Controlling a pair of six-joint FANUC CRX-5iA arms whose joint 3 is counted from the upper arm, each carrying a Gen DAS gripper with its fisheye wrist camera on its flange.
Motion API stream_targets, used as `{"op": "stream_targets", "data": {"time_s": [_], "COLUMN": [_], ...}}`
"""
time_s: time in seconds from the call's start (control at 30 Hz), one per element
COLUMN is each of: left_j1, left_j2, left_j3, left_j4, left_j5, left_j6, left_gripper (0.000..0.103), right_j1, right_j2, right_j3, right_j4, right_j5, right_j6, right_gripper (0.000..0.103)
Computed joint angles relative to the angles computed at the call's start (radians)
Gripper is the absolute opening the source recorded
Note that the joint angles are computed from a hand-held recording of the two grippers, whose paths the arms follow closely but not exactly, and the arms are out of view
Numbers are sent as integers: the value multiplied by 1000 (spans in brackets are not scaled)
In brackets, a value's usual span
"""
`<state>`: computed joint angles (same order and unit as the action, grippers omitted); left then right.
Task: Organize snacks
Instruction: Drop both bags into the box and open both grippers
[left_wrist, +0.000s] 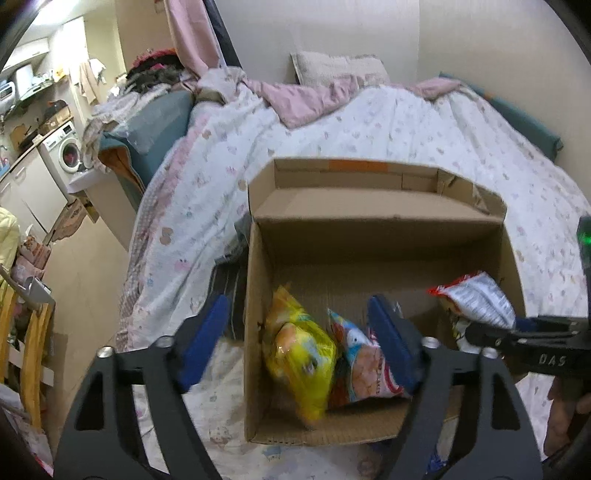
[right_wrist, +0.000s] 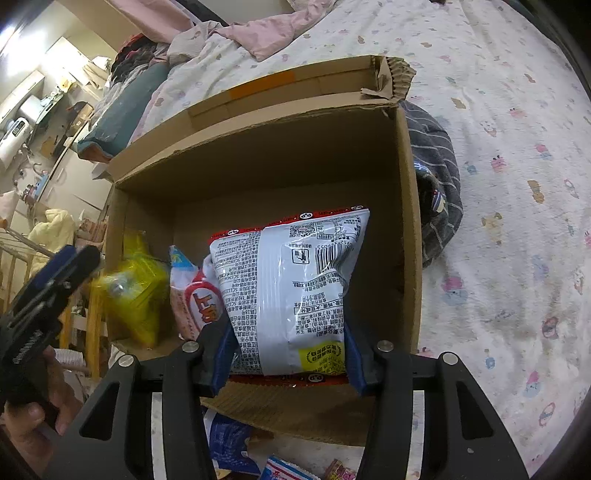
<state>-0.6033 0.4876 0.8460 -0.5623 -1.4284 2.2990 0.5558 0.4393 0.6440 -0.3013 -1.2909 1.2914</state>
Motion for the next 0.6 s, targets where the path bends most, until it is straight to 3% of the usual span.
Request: {"op": "stream_targets", "data": {"time_s": [0.07, 0.13, 0.6], "left_j1": [-5, -1, 1], "left_j2": [-7, -9, 5], "left_j3": [-5, -8, 4], "left_j4": [-15, -13, -1], "left_j5": [8, 10, -7], "left_j6": [10, 14, 0], "left_gripper": [82, 82, 82], "right_j1": [-4, -3, -1], "right_j2": [-8, -16, -14], "right_j3": [-8, -16, -8], "right_j4": [-14, -13, -15], "right_j5": [15, 34, 41], "right_j6": [7, 10, 18], "right_gripper": [80, 87, 87]}}
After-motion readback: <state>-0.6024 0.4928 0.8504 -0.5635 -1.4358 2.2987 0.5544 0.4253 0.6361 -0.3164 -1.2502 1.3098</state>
